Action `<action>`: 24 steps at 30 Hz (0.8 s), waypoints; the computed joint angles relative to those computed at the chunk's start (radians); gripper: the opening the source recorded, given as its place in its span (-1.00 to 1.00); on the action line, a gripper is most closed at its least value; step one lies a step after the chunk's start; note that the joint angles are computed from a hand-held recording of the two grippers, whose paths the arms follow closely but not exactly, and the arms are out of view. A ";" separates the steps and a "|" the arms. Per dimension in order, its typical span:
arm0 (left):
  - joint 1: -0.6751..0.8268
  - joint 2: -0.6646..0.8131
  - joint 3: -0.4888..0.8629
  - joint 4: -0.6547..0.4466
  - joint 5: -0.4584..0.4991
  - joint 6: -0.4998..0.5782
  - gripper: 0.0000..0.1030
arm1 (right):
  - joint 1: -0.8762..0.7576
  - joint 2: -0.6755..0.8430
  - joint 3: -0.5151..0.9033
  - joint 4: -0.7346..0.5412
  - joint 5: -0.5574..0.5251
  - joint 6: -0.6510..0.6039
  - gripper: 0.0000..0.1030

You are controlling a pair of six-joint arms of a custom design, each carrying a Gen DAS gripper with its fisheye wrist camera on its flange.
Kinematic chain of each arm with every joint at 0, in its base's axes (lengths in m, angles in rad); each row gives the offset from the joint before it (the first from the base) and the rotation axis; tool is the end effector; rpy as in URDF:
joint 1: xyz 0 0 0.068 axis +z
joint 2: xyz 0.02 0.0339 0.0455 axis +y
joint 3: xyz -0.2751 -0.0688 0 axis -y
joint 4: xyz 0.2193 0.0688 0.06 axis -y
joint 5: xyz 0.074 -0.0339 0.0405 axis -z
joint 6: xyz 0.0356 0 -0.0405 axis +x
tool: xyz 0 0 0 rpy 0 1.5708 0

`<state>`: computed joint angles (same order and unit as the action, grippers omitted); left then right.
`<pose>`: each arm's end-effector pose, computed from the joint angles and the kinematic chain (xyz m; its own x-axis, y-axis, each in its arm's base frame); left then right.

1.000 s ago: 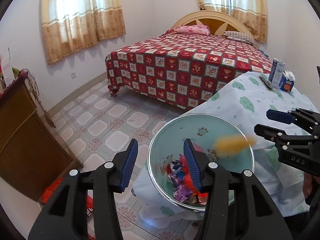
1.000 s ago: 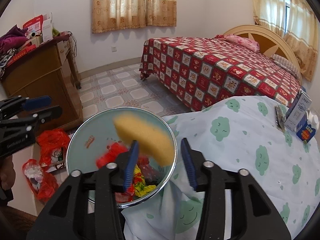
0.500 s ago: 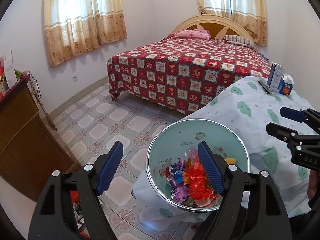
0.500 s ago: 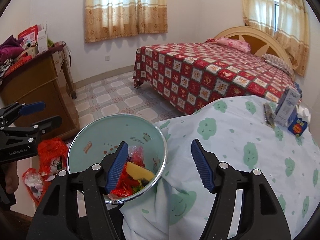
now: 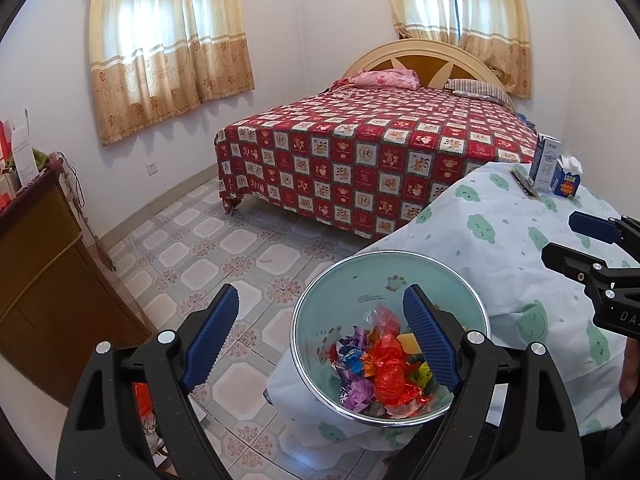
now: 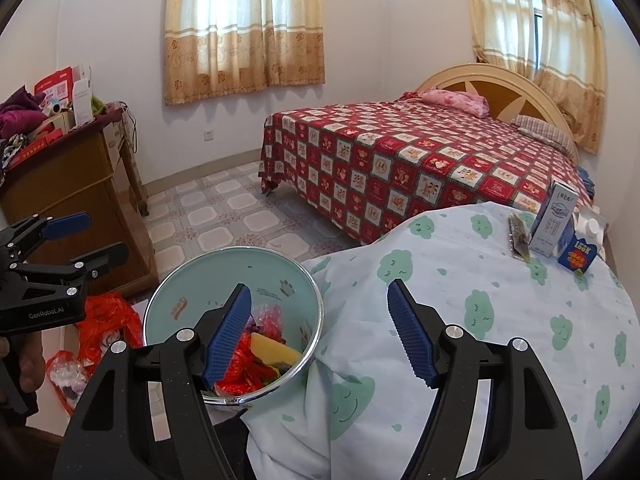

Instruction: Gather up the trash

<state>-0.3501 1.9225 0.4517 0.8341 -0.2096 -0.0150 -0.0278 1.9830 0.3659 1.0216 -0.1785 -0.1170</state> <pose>0.2692 -0.0904 0.0948 -0.5611 0.1893 -0.8058 0.1699 0.9791 0.1116 0.2703 -0.0012 0.0826 -0.5429 -0.0998 -0.8338 -0.1842 0.9829 0.0023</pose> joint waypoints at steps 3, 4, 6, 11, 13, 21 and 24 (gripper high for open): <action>0.001 -0.001 -0.001 0.000 -0.001 0.001 0.63 | 0.000 -0.002 -0.002 0.001 0.001 -0.001 0.37; 0.004 -0.005 -0.002 -0.002 0.001 0.000 0.65 | 0.001 -0.002 -0.003 0.002 0.000 0.000 0.38; 0.005 -0.009 -0.002 -0.005 -0.001 0.000 0.72 | 0.001 -0.002 -0.003 0.003 0.002 0.000 0.38; 0.004 -0.018 -0.004 -0.008 -0.004 0.000 0.74 | 0.000 -0.004 -0.006 0.003 0.001 0.000 0.38; 0.003 -0.018 -0.004 -0.009 -0.003 0.000 0.75 | 0.000 -0.004 -0.006 0.005 0.000 -0.001 0.38; -0.006 -0.029 -0.005 -0.011 -0.016 -0.002 0.85 | -0.009 0.000 -0.013 0.020 -0.006 -0.001 0.43; -0.010 -0.037 -0.003 -0.020 -0.018 -0.003 0.85 | -0.013 -0.001 -0.018 0.025 -0.008 -0.002 0.43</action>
